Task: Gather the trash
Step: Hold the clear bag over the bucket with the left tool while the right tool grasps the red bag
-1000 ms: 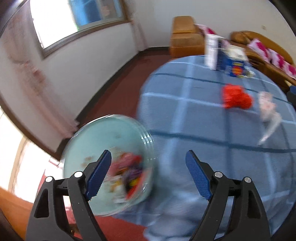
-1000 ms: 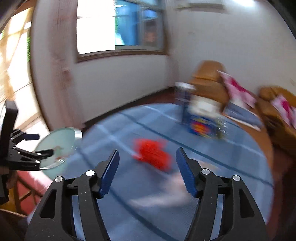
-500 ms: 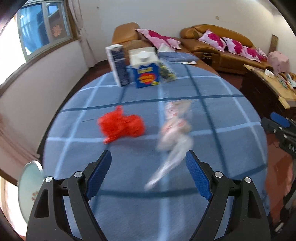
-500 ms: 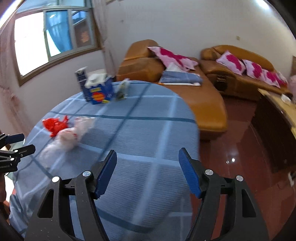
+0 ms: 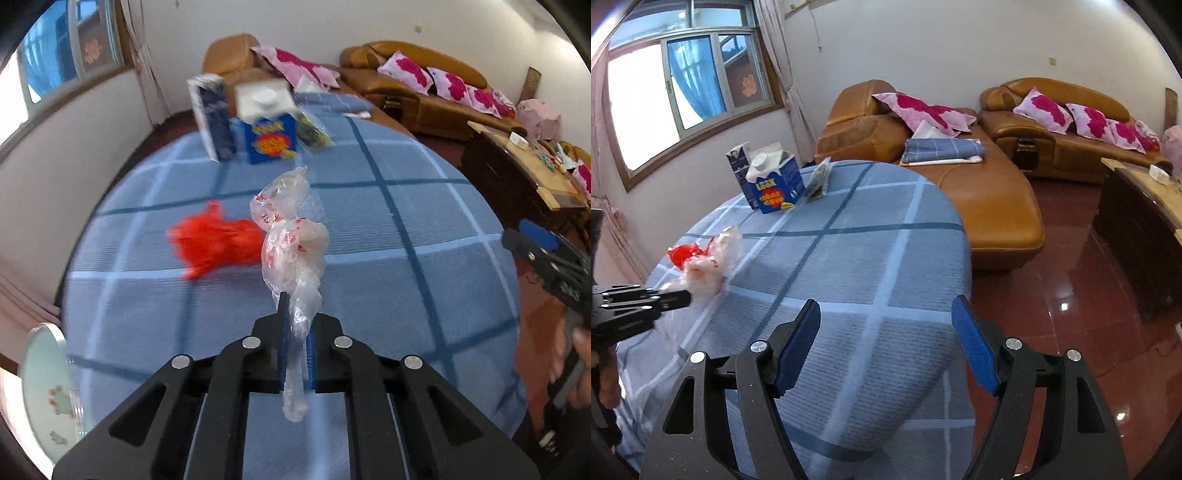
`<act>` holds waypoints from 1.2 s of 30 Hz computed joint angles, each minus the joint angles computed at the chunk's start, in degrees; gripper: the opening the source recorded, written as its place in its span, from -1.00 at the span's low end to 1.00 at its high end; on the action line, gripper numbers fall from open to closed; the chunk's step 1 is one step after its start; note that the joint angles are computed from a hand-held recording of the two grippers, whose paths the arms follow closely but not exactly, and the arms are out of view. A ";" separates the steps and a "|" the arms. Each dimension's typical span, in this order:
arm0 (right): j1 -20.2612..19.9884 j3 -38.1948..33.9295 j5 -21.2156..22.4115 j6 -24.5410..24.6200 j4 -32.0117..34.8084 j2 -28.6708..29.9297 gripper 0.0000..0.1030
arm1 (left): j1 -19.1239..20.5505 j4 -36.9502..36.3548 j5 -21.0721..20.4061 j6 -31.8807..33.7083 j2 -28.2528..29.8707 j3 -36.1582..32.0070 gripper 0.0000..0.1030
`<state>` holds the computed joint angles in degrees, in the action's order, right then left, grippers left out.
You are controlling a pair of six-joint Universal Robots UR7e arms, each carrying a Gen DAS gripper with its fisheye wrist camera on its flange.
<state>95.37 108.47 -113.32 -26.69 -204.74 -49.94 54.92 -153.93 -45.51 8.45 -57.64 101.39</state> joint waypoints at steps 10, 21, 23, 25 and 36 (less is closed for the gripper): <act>6.05 -10.07 1.23 -1.01 8.19 7.20 0.41 | 0.65 -1.23 6.18 0.05 -13.43 7.83 -0.85; 11.45 -27.44 -2.56 3.46 22.80 20.39 0.17 | 5.64 -1.72 10.54 -0.69 -17.37 8.82 -0.85; 11.48 -29.53 -3.16 5.89 24.82 22.01 0.04 | 6.32 -1.53 10.35 -0.94 -17.94 8.92 -0.85; 11.58 -31.52 -3.84 8.10 26.38 23.41 -0.02 | 6.75 -1.05 9.98 -1.16 -18.47 9.02 -0.85; 13.37 -38.30 -9.58 8.56 34.42 28.53 -0.03 | 8.18 -0.66 9.02 -0.77 -19.01 8.81 -0.85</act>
<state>108.74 70.17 -122.90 -18.13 -170.32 -21.41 63.10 -154.59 -36.50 7.68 -76.64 110.20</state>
